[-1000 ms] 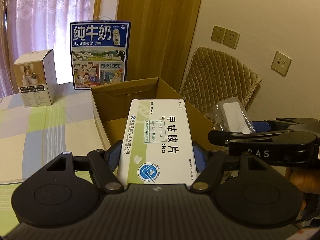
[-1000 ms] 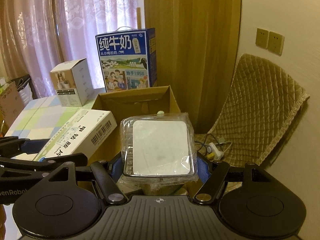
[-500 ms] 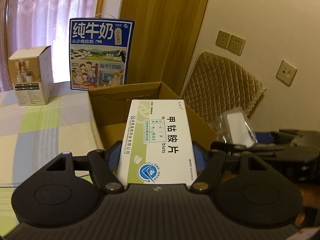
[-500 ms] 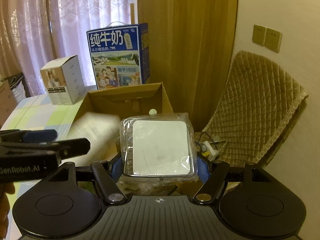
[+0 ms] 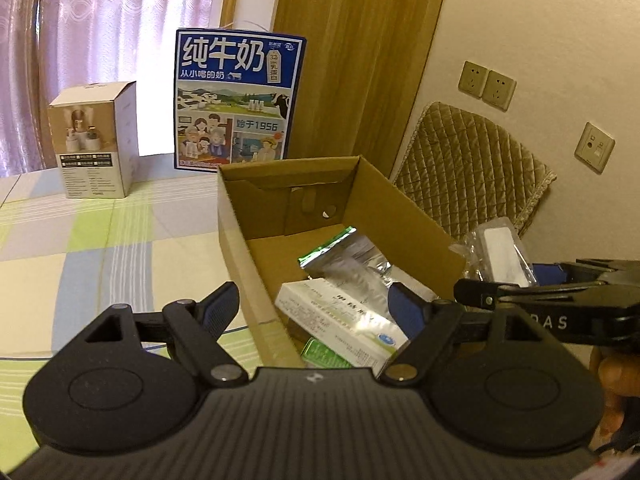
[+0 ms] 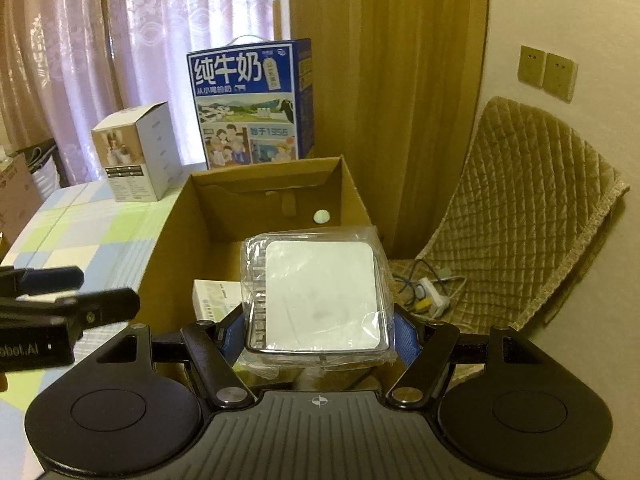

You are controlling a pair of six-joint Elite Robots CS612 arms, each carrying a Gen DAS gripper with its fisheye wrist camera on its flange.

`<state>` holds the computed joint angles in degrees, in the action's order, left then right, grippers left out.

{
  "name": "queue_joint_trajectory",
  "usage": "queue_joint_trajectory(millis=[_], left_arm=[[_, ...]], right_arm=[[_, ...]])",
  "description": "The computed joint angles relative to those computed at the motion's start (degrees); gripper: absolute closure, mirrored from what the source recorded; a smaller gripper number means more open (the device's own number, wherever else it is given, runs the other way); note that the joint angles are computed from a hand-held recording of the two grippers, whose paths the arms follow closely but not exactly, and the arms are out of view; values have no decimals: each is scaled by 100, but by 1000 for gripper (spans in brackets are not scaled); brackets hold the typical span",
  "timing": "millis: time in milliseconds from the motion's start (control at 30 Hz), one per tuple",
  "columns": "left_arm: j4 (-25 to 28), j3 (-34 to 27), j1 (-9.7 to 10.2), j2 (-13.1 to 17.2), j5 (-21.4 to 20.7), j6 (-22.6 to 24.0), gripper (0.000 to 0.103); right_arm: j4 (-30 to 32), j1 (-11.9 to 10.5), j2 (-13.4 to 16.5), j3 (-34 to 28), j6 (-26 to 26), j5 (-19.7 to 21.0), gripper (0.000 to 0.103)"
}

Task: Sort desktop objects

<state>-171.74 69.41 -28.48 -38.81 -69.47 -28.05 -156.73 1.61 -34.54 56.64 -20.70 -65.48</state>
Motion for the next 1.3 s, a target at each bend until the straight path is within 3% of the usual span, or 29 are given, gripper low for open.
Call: queue_joint_trajectory(millis=[900,933,967,1033,1300], left_arm=[[-8,405,11,-200,-9,-169,23],[-12,414,14,-203,-3,-175,23],[-11,424,16,-208,6,-180,23],[-12,448,16,-221,18,-195,23],[-35,597,-45,-302,146,-279,17]], right_arm=[[17,104,48,-150,83,10,34],[23,102,69,-188,186,20,31],[61,99,92,-241,291,26,17],[-60,75,108,-249,529,74,6],[-292,-53,-40,60,907,106,6]])
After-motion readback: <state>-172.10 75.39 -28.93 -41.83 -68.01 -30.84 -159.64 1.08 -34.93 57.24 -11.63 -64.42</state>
